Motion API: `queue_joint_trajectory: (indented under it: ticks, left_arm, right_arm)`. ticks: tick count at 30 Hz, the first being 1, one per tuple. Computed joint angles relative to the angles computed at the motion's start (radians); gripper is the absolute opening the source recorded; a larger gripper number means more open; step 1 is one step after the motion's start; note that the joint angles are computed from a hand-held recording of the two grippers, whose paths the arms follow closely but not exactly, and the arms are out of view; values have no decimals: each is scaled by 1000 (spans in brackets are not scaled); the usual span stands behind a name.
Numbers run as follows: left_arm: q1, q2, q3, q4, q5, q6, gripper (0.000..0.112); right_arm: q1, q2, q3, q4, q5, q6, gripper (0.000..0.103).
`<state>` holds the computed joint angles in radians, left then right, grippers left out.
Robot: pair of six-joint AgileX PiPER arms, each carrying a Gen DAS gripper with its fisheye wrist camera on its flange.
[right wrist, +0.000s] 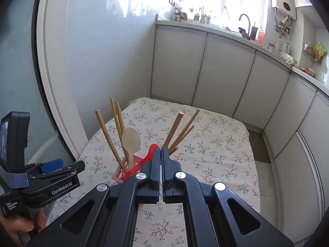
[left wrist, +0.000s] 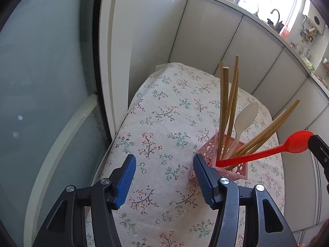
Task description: Organize utensils
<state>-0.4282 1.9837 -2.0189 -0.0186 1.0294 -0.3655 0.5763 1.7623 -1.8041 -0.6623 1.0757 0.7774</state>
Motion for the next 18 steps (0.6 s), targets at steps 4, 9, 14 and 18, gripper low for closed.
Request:
queue_joint_trajectory:
  ticks: [4,9,14,18]
  left_arm:
    - [-4,4,-22,-12,34,19,63]
    - [-13,-8,-33,-17,62,26,78]
    - [-51,-68,-13,14,73,17,85]
    - [-145,-155,31,121,113,-21,93]
  right_arm:
    - [-98,-58,80,262,-159,-101,6]
    - [-149,-171,197,344,-240,-88,33]
    - [-90,-329,303,216,-196,47,47]
    - [46,-452,347,41,-11,205,64]
